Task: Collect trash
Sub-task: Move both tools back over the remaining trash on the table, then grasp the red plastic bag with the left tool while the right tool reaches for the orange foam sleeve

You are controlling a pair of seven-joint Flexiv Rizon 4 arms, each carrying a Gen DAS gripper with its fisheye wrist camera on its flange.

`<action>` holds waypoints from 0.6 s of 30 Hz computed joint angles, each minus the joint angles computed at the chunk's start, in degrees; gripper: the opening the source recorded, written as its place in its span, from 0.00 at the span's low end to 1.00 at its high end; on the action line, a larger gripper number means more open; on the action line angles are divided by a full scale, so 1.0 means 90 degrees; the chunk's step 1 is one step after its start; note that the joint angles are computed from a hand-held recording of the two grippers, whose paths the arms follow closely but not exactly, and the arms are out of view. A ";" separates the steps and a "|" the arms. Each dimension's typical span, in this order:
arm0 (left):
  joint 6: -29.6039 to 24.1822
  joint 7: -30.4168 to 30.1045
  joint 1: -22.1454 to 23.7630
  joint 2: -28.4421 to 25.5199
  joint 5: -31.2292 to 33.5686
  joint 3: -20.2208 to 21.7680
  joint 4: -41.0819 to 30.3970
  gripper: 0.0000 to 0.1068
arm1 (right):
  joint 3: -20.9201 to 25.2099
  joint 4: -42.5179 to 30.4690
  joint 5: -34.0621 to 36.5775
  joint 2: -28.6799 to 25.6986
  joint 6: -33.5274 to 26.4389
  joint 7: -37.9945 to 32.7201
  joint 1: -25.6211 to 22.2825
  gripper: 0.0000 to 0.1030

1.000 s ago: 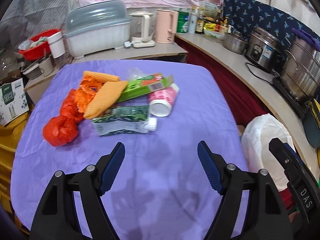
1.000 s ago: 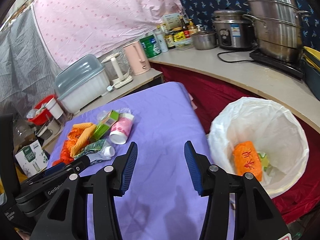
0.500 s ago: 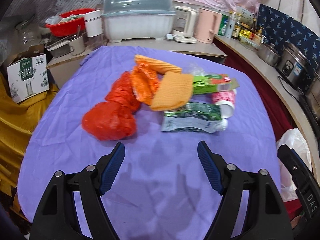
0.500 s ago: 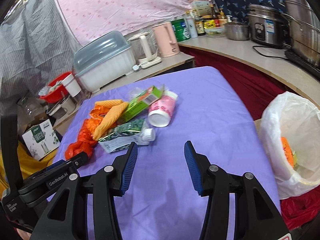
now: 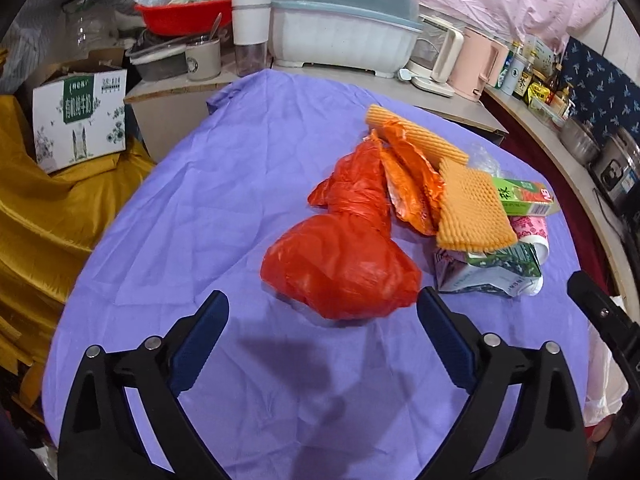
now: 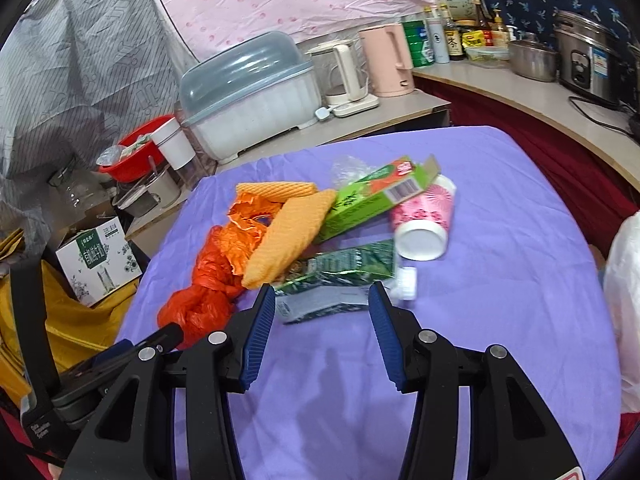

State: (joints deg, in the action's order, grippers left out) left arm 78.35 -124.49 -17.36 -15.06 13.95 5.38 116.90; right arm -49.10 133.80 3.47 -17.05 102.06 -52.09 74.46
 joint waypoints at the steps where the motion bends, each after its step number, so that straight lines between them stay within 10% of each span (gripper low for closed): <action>1: 0.0139 0.0231 0.0187 -0.0021 -0.0258 -0.0181 0.0106 0.86 | 0.0251 -0.0108 -0.0017 -0.0055 -0.0017 0.0027 -0.0222 0.46; 6: 0.0685 0.1508 0.0856 -0.0253 -0.1575 -0.0970 0.0403 0.87 | 0.1448 -0.0671 -0.0274 -0.0356 -0.0140 0.0233 -0.1392 0.46; 14: 0.0802 0.2254 0.0676 -0.0755 -0.2123 -0.0915 0.0083 0.87 | 0.2479 -0.1179 -0.0835 -0.0750 -0.0349 0.0618 -0.2482 0.46; 18: 0.0850 0.2735 0.0857 -0.0813 -0.2514 -0.1226 0.0121 0.71 | 0.2720 -0.1280 -0.1056 -0.0869 -0.0385 0.0769 -0.2742 0.43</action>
